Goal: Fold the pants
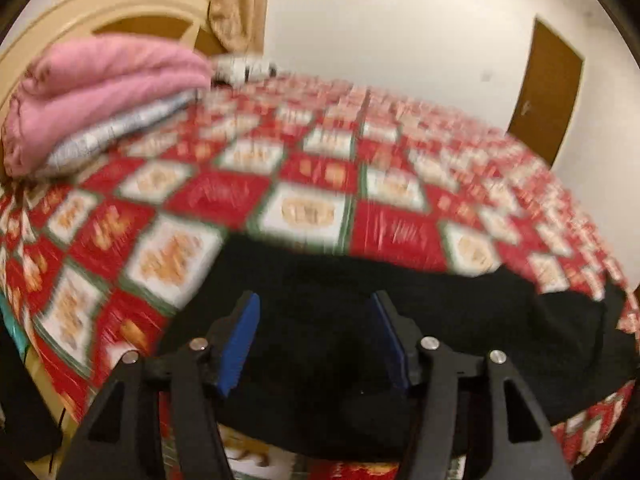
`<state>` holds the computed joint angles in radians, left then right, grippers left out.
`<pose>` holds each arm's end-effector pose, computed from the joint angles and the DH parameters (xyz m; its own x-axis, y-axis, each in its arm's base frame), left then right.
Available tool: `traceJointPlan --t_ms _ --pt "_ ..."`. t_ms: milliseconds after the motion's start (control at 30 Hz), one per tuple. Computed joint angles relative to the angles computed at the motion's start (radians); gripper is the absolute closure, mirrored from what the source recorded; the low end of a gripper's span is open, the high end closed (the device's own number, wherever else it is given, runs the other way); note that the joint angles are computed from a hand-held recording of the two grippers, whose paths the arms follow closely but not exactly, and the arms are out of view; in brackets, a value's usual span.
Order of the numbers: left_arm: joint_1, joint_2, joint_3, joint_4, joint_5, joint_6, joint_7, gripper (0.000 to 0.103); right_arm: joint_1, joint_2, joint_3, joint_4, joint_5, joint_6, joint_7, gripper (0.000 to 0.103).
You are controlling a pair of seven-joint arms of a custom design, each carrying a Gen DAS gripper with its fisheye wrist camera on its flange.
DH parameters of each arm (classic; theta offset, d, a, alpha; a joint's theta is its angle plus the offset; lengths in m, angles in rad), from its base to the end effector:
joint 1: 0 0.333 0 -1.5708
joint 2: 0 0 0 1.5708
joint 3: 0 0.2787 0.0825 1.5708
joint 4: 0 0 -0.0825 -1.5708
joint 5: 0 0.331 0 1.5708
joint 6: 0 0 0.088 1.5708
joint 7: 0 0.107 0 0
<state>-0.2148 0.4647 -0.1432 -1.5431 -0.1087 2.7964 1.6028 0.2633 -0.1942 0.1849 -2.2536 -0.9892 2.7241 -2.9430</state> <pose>0.6363 -0.2126 0.4687 -0.3112 -0.9401 0.1394 -0.6987 0.1269 -0.7041 0.4230 0.2422 0.4924 -0.3151 -0.8746 -0.3686 -0.5294 0.4843 -0.6965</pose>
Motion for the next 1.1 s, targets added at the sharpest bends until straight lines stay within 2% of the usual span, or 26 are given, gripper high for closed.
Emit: traceJointPlan --t_ms 33,100,167,200,300,333,433,533,600,633,700,800,833,900,933,967,1033,1100 --pt "-0.02 0.012 0.017 0.0 0.023 -0.008 -0.031 0.042 -0.005 -0.061 -0.01 -0.043 0.02 -0.045 -0.009 0.034" --pt "-0.08 -0.015 0.084 -0.082 0.12 0.091 -0.077 0.037 -0.031 -0.159 -0.023 -0.109 0.053 -0.123 -0.023 0.034" --pt "-0.143 -0.031 0.156 -0.111 0.224 0.116 -0.144 0.036 -0.074 -0.244 -0.047 -0.168 0.1 -0.179 -0.043 0.034" --pt "-0.14 -0.029 0.153 -0.104 0.229 0.108 -0.159 0.036 -0.1 -0.276 -0.061 -0.194 0.117 -0.191 -0.05 0.034" --pt "-0.082 -0.02 0.087 -0.083 0.174 0.087 -0.146 0.03 -0.184 -0.297 -0.095 -0.203 0.147 -0.214 -0.091 0.034" --pt "-0.086 -0.011 0.088 -0.073 0.178 0.086 -0.152 0.028 -0.208 -0.276 -0.104 -0.184 0.154 -0.219 -0.117 0.034" --pt "-0.14 -0.002 0.145 -0.07 0.249 0.098 -0.219 0.026 -0.239 -0.163 -0.144 -0.092 0.209 -0.208 -0.247 0.034" --pt "-0.135 0.006 0.138 -0.06 0.257 0.094 -0.242 0.026 -0.248 -0.031 -0.166 0.027 0.283 -0.261 -0.364 0.034" --pt "-0.126 0.006 0.127 -0.052 0.258 0.078 -0.237 0.026 -0.249 0.052 -0.169 0.11 0.307 -0.34 -0.402 0.034" --pt "-0.121 0.007 0.122 -0.049 0.258 0.072 -0.235 0.026 -0.245 0.112 -0.175 0.179 0.346 -0.417 -0.444 0.034" --pt "-0.115 0.007 0.115 -0.046 0.257 0.066 -0.233 0.026 -0.236 0.181 -0.197 0.248 0.416 -0.504 -0.497 0.034" --pt "-0.114 0.007 0.115 -0.048 0.262 0.071 -0.237 0.026 -0.221 0.2 -0.212 0.257 0.408 -0.522 -0.494 0.034" --pt "-0.114 0.008 0.115 -0.047 0.263 0.071 -0.238 0.026 -0.218 0.194 -0.216 0.254 0.412 -0.521 -0.494 0.037" --pt "-0.111 0.008 0.111 -0.045 0.262 0.067 -0.236 0.025 -0.22 0.162 -0.225 0.224 0.442 -0.503 -0.497 0.059" --pt "-0.11 0.008 0.11 -0.046 0.261 0.067 -0.235 0.025 -0.222 0.144 -0.227 0.209 0.452 -0.496 -0.496 0.083" --pt "-0.109 0.007 0.109 -0.048 0.261 0.068 -0.234 0.025 -0.226 0.108 -0.231 0.174 0.47 -0.466 -0.494 0.094" --pt "-0.107 0.005 0.106 -0.051 0.258 0.07 -0.232 0.025 -0.241 0.011 -0.243 0.058 0.508 -0.326 -0.49 0.095" --pt "-0.102 0.004 0.099 -0.053 0.252 0.069 -0.223 0.025 -0.261 -0.106 -0.227 -0.053 0.475 -0.232 -0.45 0.096"
